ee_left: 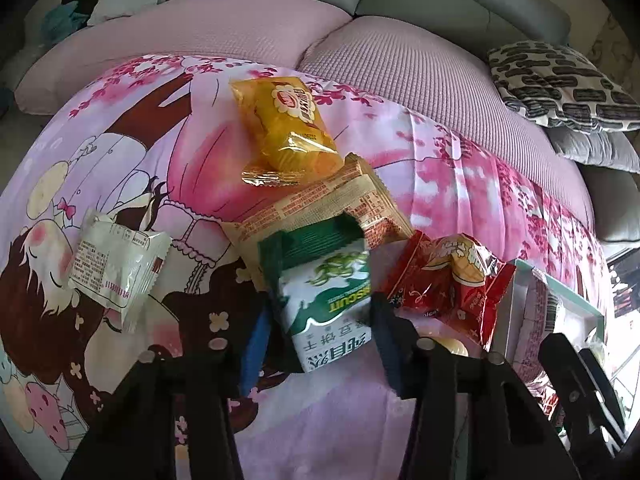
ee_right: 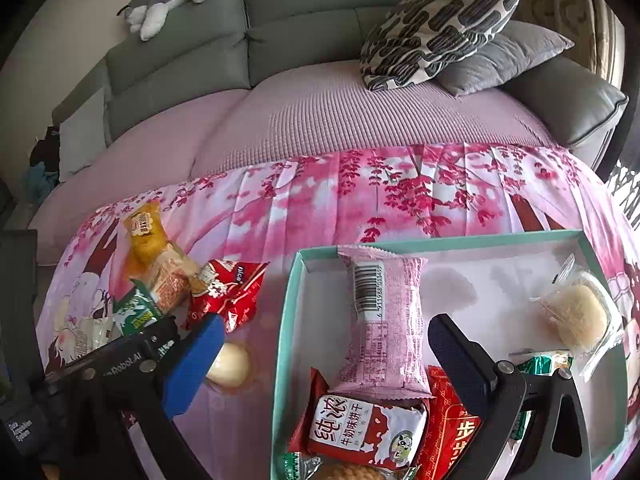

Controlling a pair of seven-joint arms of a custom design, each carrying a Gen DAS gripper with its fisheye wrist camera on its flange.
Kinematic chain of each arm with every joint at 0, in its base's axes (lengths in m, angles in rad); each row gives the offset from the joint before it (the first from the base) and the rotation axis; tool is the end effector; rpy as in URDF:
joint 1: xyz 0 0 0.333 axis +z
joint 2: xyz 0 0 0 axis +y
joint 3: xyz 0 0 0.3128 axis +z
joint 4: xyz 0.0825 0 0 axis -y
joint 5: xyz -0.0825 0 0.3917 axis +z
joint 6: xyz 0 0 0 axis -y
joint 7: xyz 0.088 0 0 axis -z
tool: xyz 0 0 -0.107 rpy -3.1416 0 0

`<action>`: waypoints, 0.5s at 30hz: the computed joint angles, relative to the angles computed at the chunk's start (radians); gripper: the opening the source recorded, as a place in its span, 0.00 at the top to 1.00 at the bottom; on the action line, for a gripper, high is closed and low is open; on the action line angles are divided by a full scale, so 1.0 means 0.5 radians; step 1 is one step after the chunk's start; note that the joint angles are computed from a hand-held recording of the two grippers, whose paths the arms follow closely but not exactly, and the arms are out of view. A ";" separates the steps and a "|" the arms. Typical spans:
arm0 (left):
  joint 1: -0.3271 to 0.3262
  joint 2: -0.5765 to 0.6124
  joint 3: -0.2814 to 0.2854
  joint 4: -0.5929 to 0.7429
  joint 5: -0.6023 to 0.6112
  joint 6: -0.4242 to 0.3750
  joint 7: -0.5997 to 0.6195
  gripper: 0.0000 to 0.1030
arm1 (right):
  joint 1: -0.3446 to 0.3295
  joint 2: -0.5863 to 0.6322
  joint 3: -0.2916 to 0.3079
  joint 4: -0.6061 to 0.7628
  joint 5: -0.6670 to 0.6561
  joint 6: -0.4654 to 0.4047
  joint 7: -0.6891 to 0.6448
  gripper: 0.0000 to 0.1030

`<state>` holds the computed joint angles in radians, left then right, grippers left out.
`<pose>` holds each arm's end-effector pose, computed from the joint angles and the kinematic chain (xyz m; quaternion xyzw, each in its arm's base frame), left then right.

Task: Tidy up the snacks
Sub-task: 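Grasp the green-white biscuit box with the left gripper while the right grasps the pale round bun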

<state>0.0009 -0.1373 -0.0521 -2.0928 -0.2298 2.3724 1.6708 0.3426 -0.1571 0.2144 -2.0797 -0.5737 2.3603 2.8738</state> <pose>0.5560 -0.0321 0.5216 -0.6818 0.6960 -0.2082 0.0859 0.4721 0.2921 0.5378 -0.5163 0.7922 -0.2216 0.2381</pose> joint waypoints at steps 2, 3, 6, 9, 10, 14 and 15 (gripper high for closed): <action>0.002 0.001 0.009 -0.001 -0.036 -0.002 0.009 0.53 | 0.001 -0.001 -0.005 -0.011 0.021 0.013 -0.001 0.00; 0.003 -0.001 0.012 -0.002 -0.051 -0.007 0.017 0.53 | 0.002 -0.001 -0.005 -0.015 0.031 0.016 -0.003 0.00; 0.006 -0.011 0.022 -0.004 -0.092 -0.036 0.045 0.54 | 0.006 0.000 -0.005 -0.021 0.058 0.015 -0.013 0.00; 0.011 -0.022 0.037 0.000 -0.158 -0.086 0.083 0.54 | 0.013 0.000 0.002 -0.018 0.059 0.009 -0.029 0.00; 0.015 -0.023 0.043 0.005 -0.175 -0.108 0.088 0.54 | 0.016 0.000 0.006 -0.015 0.052 0.010 -0.035 0.00; 0.037 -0.033 0.052 0.015 -0.185 -0.169 0.083 0.54 | 0.033 0.017 0.022 0.014 0.009 0.004 -0.063 0.00; 0.042 -0.037 0.056 0.018 -0.191 -0.187 0.086 0.54 | 0.039 0.022 0.021 0.019 0.004 0.013 -0.075 0.00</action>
